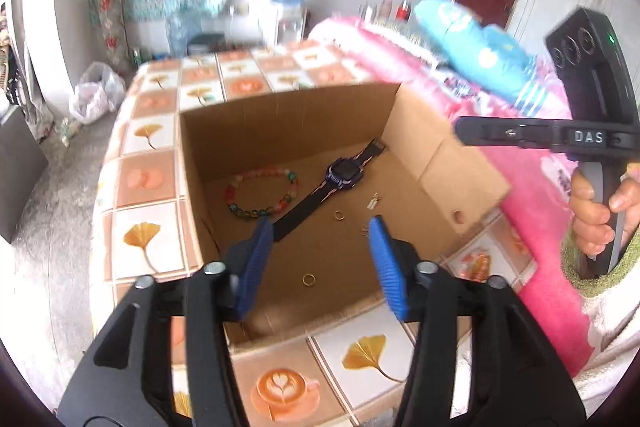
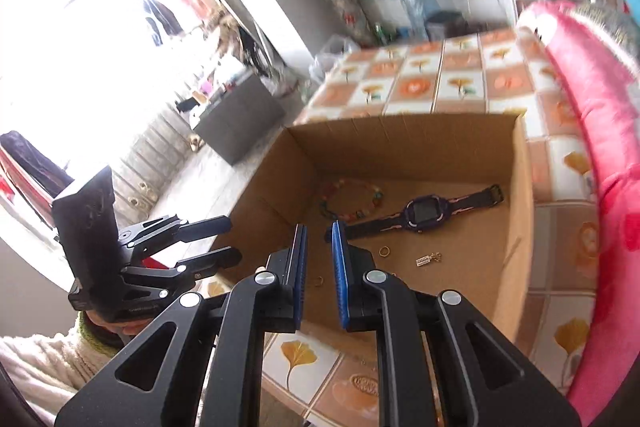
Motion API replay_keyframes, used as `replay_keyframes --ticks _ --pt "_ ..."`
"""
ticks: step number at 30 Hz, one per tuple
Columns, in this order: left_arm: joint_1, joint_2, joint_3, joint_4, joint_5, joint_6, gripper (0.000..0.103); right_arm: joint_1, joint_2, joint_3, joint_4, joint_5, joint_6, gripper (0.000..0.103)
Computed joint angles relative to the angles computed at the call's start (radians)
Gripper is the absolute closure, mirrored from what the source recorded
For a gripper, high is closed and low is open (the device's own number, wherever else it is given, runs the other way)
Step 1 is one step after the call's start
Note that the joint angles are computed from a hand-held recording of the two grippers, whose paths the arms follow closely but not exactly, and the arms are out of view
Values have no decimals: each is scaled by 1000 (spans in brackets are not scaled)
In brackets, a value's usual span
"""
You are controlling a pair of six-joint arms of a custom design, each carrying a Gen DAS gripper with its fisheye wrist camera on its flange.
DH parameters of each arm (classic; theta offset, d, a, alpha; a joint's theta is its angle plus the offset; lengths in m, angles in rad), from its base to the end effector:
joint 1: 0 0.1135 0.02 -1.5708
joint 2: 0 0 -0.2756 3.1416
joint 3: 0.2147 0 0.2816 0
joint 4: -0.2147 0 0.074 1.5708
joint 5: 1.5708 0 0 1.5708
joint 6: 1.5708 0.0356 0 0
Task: Organize jewelry
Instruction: 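Withdraw the left gripper from the box and open it over the gold chain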
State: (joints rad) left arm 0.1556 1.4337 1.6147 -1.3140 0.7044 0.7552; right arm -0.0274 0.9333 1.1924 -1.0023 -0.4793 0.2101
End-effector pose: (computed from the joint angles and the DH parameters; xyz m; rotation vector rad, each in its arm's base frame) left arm 0.2852 0.0214 0.4035 0.8944 2.2304 -0.5562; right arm 0.1847 0.0114 0.3920 0.0272 2.2958 0.6469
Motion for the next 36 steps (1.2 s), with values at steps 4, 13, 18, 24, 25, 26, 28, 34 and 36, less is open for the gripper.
replay_keyframes --ticks 4,13,18,24,25,26,28,34,36 --pt "137 -87 -60 -85 120 143 26 18 -193 -36 -60 51 22 90" --pt "218 -286 -360 -120 73 326 16 385 -420 -264 -92 375 303 90" --pt "83 -413 -591 126 -125 165 16 598 -367 -423 10 540 414 90" --pt "3 -415 -669 256 -220 110 16 641 -207 -459 108 627 343 90" --pt "-2 -407 -671 263 -223 107 16 630 -182 -459 123 624 323 90" --pt "-6 -402 -672 267 -226 102 16 627 -162 -460 134 625 312 90" --pt "-9 -382 -672 270 -229 95 16 634 -121 -455 140 654 306 90" --pt "-17 -360 -681 266 -234 92 15 637 -76 -454 144 689 300 91" --pt "-21 -383 -696 272 -239 98 13 645 -69 -448 139 696 307 91"
